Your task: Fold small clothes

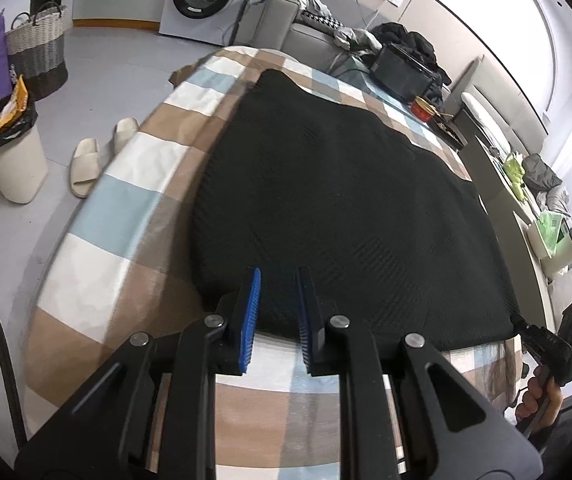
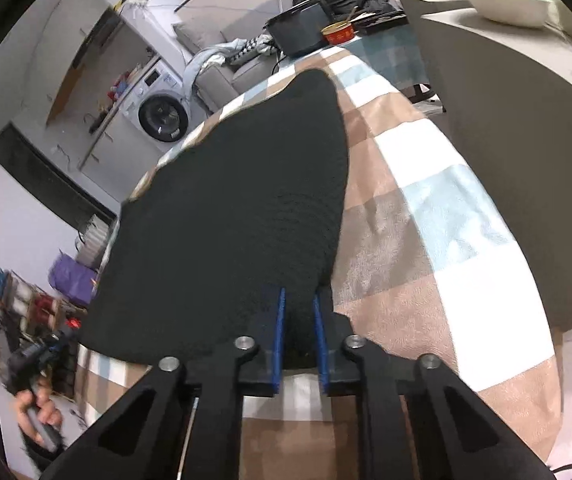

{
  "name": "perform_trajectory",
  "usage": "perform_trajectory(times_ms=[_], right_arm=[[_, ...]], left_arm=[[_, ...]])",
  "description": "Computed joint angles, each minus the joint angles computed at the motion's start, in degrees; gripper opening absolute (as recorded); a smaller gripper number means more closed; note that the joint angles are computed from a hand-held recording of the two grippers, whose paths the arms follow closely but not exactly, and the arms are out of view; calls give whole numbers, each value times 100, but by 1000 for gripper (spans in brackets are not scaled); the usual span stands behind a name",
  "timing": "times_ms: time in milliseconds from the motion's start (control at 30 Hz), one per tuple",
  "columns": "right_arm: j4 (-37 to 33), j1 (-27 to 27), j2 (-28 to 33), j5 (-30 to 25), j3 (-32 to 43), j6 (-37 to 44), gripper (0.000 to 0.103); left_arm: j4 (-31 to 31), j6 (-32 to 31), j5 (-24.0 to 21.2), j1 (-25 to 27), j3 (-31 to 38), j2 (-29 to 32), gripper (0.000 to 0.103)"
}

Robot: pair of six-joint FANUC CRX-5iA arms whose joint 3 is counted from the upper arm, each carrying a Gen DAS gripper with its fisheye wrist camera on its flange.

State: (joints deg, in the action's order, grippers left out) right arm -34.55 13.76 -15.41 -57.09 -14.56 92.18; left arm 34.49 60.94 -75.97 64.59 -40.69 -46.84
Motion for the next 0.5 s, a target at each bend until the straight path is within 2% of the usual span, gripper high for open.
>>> perform_trajectory(times_ms=[100, 133, 167, 267, 300, 333, 433, 500], right_arm=[[327, 116, -30, -61, 3, -64, 10], [415, 194, -112, 44, -54, -145, 10], [503, 275, -194, 148, -107, -226, 14], [1941, 1094, -654, 854, -572, -1340, 14], [2510, 1391, -860, 1031, -744, -1691, 14], [2779, 1554, -971, 1063, -805, -1810, 14], [3171, 1926, -1196, 908, -794, -1791, 19], [3107, 2134, -1240, 837, -723, -1697, 26]], left_arm=[[-41, 68, 39, -202, 34, 93, 15], [-99, 113, 77, -288, 70, 123, 19], [-189, 201, 152, -404, 119, 145, 20], [-280, 307, 262, -652, 218, 166, 25], [-300, 313, 300, -754, 248, 161, 30], [-344, 319, 357, -871, 277, 150, 38], [-526, 418, 539, -1390, 377, 179, 54], [-657, 517, 730, -1876, 447, 283, 57]])
